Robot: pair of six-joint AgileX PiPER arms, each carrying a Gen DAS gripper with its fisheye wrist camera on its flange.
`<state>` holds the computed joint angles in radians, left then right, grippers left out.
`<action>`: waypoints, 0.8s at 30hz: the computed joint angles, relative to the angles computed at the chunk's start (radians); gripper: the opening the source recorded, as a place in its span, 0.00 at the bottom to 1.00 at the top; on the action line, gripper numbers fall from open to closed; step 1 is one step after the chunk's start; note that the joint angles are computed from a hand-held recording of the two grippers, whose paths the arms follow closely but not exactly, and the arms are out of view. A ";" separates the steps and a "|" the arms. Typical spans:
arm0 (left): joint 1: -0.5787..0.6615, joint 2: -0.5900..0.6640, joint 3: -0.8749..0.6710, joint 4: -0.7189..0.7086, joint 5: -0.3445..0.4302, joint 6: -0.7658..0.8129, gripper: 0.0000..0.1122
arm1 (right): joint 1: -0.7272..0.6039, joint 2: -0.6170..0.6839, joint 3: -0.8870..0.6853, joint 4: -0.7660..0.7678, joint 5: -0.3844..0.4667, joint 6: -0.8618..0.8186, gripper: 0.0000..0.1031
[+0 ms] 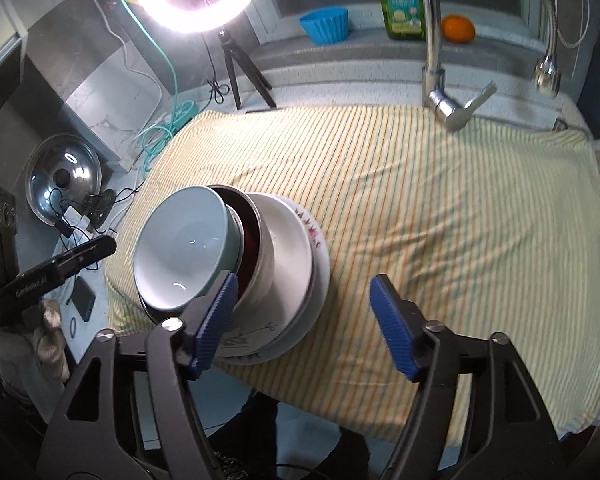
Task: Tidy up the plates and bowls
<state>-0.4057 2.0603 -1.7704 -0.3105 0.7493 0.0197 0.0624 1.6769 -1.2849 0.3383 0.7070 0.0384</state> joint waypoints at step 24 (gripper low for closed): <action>-0.187 -0.212 0.284 0.533 -0.195 -0.543 0.64 | 0.057 -0.235 0.205 -0.098 -0.180 0.021 0.95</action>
